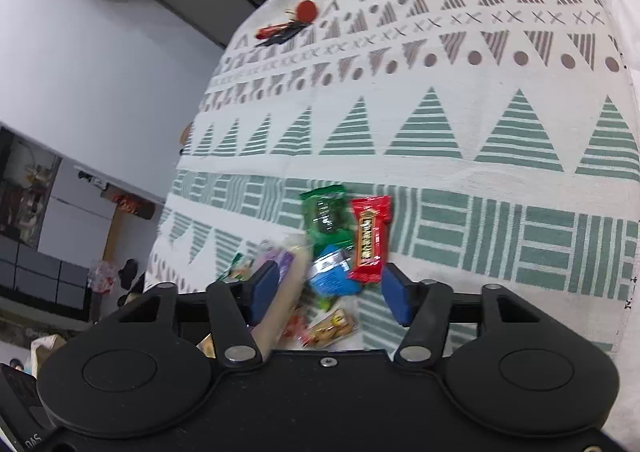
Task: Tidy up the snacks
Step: 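Grasp the purple-wrapped roll with the left tool while the right tool grasps the red candy, then carry both snacks into the cardboard box and open both tools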
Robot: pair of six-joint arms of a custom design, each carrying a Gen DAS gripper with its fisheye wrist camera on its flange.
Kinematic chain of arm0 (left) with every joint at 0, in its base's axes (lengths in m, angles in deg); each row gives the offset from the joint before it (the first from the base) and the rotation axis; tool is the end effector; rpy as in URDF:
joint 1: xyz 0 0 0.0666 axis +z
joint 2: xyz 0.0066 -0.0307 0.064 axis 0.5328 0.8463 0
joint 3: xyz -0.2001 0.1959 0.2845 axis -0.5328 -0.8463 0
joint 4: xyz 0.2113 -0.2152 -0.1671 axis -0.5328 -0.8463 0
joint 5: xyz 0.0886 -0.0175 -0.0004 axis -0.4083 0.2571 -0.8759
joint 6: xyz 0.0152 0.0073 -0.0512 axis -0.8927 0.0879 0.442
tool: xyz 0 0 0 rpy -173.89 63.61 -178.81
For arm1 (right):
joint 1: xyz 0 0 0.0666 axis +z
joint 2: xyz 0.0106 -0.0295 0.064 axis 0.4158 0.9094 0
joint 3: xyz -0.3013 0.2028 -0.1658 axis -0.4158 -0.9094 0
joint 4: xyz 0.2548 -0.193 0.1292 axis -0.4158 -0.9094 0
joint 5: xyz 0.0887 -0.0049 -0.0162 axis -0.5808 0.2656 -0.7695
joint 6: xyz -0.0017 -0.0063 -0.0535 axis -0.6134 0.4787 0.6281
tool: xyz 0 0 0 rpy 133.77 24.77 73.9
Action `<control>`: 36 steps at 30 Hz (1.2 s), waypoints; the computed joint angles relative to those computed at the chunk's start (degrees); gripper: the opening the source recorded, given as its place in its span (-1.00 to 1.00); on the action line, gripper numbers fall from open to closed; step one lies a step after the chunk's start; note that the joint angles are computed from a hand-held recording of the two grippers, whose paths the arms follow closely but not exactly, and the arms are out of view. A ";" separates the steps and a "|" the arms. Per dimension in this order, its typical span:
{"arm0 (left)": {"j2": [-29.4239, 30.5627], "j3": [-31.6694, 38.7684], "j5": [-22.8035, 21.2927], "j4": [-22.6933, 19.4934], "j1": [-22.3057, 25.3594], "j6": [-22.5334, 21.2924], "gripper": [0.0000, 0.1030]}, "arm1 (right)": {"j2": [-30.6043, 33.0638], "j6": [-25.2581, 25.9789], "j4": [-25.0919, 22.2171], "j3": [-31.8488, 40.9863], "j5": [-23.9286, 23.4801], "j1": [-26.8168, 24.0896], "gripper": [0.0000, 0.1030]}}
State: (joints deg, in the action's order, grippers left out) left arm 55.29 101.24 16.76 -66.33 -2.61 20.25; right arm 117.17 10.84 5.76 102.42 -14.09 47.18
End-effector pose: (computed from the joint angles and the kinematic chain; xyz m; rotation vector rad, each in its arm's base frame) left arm 0.4089 -0.2796 0.5294 -0.0752 2.4631 -0.4074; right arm 0.4099 0.1727 0.4883 0.6803 2.4461 0.6645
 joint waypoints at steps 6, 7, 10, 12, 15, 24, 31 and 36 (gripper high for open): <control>3.26 1.14 2.84 0.51 0.60 -1.46 0.66 | 2.54 -0.50 -0.31 0.64 -0.45 -0.86 -0.11; 3.83 1.33 3.47 0.56 0.75 -1.80 0.64 | 3.02 -0.50 -0.38 0.86 -0.69 -1.05 -0.13; 5.32 2.03 4.54 0.31 0.93 -2.48 0.57 | 4.24 -0.39 -0.43 1.17 -1.12 -1.43 -0.15; 6.27 2.43 5.71 0.15 1.11 -2.67 0.52 | 4.99 -0.30 -0.66 1.53 -1.42 -1.62 -0.15; 7.65 3.22 6.91 -0.37 1.23 -3.41 0.44 | 5.99 -0.13 -1.07 1.99 -1.92 -2.04 -0.15; 11.03 6.25 7.96 -3.28 0.87 -5.46 0.31 | 8.45 1.03 -1.46 3.25 -2.01 -2.42 -0.15; 11.68 7.70 7.84 -4.57 0.93 -5.06 -0.35 | 8.71 3.38 -2.06 3.24 -1.86 -1.95 -0.60; 10.35 7.14 6.75 -4.27 0.51 -3.83 -0.40 | 7.03 3.59 -0.14 2.50 -1.83 -1.62 -0.62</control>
